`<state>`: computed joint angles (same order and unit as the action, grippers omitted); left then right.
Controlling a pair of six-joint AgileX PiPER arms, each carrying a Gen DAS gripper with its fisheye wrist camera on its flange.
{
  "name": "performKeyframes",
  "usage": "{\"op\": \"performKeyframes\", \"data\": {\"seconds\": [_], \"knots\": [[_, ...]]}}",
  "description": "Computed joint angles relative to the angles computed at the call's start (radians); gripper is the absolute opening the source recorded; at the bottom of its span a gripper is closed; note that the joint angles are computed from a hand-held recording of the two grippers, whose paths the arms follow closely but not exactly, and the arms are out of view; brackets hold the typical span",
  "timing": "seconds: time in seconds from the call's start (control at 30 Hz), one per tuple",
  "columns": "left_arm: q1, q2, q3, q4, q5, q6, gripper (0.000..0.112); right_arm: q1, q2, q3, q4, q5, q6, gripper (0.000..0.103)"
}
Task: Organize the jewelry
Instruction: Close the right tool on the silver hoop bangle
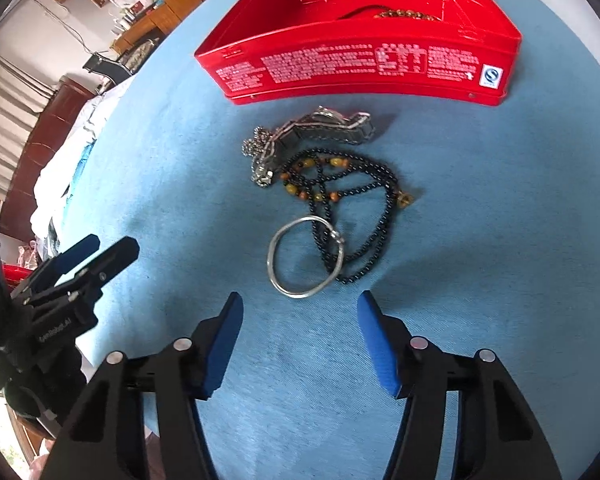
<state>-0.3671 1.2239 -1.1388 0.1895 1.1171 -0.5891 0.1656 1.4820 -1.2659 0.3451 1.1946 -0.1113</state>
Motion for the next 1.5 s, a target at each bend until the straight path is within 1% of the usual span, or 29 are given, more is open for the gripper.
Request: {"op": "performKeyframes", "data": {"seconds": [0.13, 0.4, 0.67, 0.77, 0.93, 1.2, 1.37, 1.5], "knots": [[0.015, -0.009, 0.011, -0.018, -0.010, 0.022, 0.092, 0.053, 0.034, -0.036, -0.034, -0.006, 0.063, 0.057], [0.072, -0.016, 0.014, -0.061, -0.025, 0.081, 0.092, 0.124, 0.098, -0.099, -0.103, -0.023, 0.157, 0.057], [0.112, -0.012, 0.011, -0.092, -0.033, 0.124, 0.092, 0.216, 0.164, -0.167, -0.226, -0.048, 0.238, 0.057], [0.129, -0.006, 0.006, -0.107, -0.032, 0.151, 0.092, 0.249, 0.159, -0.160, -0.285, -0.067, 0.273, 0.047], [0.130, 0.002, -0.005, -0.112, -0.029, 0.159, 0.092, 0.214, 0.133, -0.129, -0.238, -0.084, 0.220, 0.046], [0.061, 0.039, -0.043, -0.093, -0.019, 0.123, 0.092, 0.053, 0.015, -0.072, -0.086, -0.045, 0.081, 0.046], [0.004, 0.094, -0.098, -0.071, -0.023, 0.088, 0.092, -0.091, -0.026, -0.043, -0.044, -0.031, 0.009, 0.046], [-0.005, 0.172, -0.177, -0.112, -0.023, 0.105, 0.092, -0.159, -0.021, -0.037, -0.024, -0.028, -0.034, 0.046]]}}
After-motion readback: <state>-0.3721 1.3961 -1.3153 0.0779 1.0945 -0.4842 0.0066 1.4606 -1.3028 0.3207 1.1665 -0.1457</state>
